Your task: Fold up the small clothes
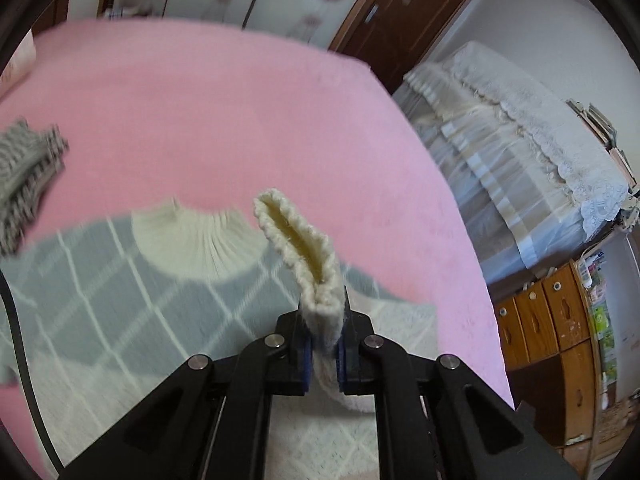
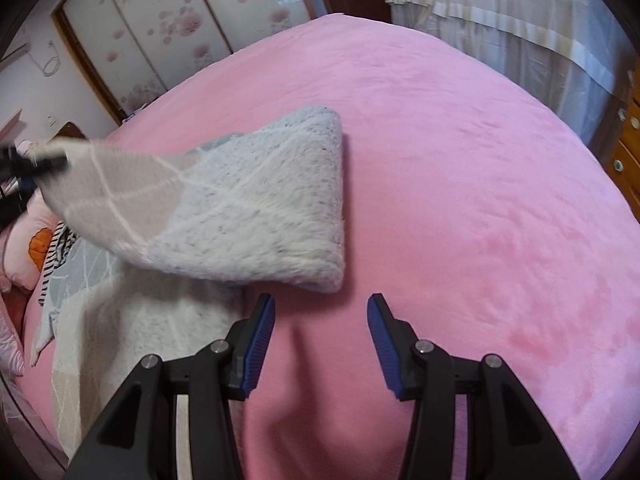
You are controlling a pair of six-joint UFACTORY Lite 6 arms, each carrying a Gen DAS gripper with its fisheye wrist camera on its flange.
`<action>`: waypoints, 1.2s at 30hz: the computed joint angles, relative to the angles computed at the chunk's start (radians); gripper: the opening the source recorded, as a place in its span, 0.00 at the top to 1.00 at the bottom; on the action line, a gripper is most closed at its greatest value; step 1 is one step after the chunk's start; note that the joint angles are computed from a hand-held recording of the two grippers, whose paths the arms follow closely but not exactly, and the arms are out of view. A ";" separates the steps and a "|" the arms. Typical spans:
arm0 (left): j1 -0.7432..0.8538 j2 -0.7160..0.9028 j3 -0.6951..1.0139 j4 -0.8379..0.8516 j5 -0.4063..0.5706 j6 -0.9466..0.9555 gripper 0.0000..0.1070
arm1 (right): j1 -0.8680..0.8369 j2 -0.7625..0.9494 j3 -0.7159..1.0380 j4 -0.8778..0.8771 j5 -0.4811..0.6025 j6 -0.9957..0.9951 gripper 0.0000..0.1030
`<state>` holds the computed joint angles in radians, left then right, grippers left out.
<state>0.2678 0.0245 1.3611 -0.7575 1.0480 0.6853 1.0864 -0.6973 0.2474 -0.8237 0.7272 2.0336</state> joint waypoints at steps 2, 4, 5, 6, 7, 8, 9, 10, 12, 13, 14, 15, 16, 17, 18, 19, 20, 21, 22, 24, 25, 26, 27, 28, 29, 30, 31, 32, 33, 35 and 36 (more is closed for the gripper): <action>0.014 0.018 0.068 0.004 0.015 -0.013 0.94 | -0.031 0.064 0.023 -0.039 -0.057 0.011 0.53; 0.035 0.041 0.127 0.010 0.036 -0.023 0.94 | -0.056 0.135 0.053 -0.086 -0.114 0.036 0.53; 0.053 0.054 0.162 0.014 0.056 -0.022 0.94 | -0.070 0.162 0.064 -0.106 -0.140 0.047 0.53; 0.060 0.063 0.189 0.019 0.065 -0.024 0.94 | -0.083 0.181 0.074 -0.120 -0.160 0.052 0.53; 0.073 0.070 0.214 0.023 0.076 -0.017 0.94 | -0.097 0.194 0.079 -0.139 -0.181 0.067 0.53; 0.127 0.069 0.226 0.015 0.109 0.023 0.94 | -0.108 0.198 0.078 -0.159 -0.198 0.084 0.53; 0.145 0.075 0.249 0.015 0.120 0.032 0.94 | -0.124 0.206 0.077 -0.195 -0.222 0.118 0.53; 0.167 0.082 0.273 0.014 0.133 0.044 0.94 | -0.136 0.215 0.079 -0.216 -0.233 0.137 0.53; 0.212 0.102 0.315 0.007 0.153 0.069 0.94 | -0.164 0.258 0.098 -0.247 -0.243 0.161 0.53; 0.235 0.117 0.339 0.004 0.164 0.080 0.94 | -0.175 0.273 0.104 -0.249 -0.246 0.157 0.53; 0.250 0.135 0.366 0.007 0.165 0.086 0.94 | -0.183 0.291 0.112 -0.255 -0.250 0.158 0.54; 0.261 0.145 0.376 0.009 0.162 0.095 0.94 | -0.183 0.304 0.119 -0.262 -0.241 0.164 0.63; 0.277 0.165 0.392 0.010 0.165 0.108 0.94 | -0.184 0.316 0.127 -0.266 -0.241 0.157 0.69; 0.292 0.189 0.408 0.011 0.170 0.120 0.94 | -0.188 0.322 0.133 -0.268 -0.254 0.146 0.78; 0.298 0.200 0.403 0.013 0.161 0.131 0.94 | -0.180 0.337 0.144 -0.272 -0.253 0.145 0.87; 0.310 0.215 0.399 0.016 0.151 0.151 0.94 | -0.161 0.360 0.164 -0.259 -0.228 0.132 0.87; 0.323 0.229 0.393 0.020 0.135 0.171 0.94 | -0.138 0.380 0.182 -0.246 -0.195 0.118 0.87; 0.336 0.243 0.380 0.021 0.120 0.192 0.94 | -0.117 0.400 0.201 -0.236 -0.171 0.107 0.87; 0.347 0.250 0.358 0.017 0.105 0.215 0.94 | -0.099 0.416 0.218 -0.227 -0.151 0.100 0.87; 0.372 0.285 0.337 0.009 0.079 0.253 0.94 | -0.077 0.437 0.242 -0.208 -0.118 0.077 0.87; 0.384 0.309 0.328 0.004 0.070 0.271 0.94 | -0.066 0.454 0.259 -0.197 -0.099 0.065 0.87; 0.394 0.327 0.320 0.001 0.060 0.284 0.94 | -0.057 0.460 0.266 -0.187 -0.085 0.055 0.87; 0.403 0.344 0.306 -0.002 0.046 0.299 0.94 | -0.049 0.475 0.280 -0.180 -0.073 0.046 0.87; 0.410 0.352 0.282 -0.004 0.027 0.315 0.94 | -0.040 0.495 0.292 -0.181 -0.064 0.050 0.87; 0.420 0.362 0.261 -0.009 0.010 0.334 0.94 | -0.031 0.513 0.309 -0.173 -0.051 0.042 0.87; 0.427 0.364 0.237 -0.014 -0.006 0.352 0.94 | -0.041 0.522 0.322 -0.167 -0.050 0.021 0.87; 0.437 0.372 0.218 -0.019 -0.020 0.371 0.94 | -0.044 0.530 0.332 -0.160 -0.045 0.006 0.87; 0.448 0.380 0.201 -0.025 -0.029 0.391 0.94 | -0.038 0.545 0.346 -0.154 -0.034 -0.001 0.87; 0.461 0.389 0.189 -0.030 -0.036 0.409 0.94 | -0.034 0.558 0.359 -0.147 -0.024 -0.010 0.87; 0.482 0.411 0.182 -0.038 -0.044 0.437 0.94 | -0.029 0.585 0.384 -0.135 -0.011 -0.026 0.87; 0.495 0.420 0.179 -0.040 -0.043 0.445 0.94 | -0.027 0.594 0.394 -0.129 -0.006 -0.034 0.87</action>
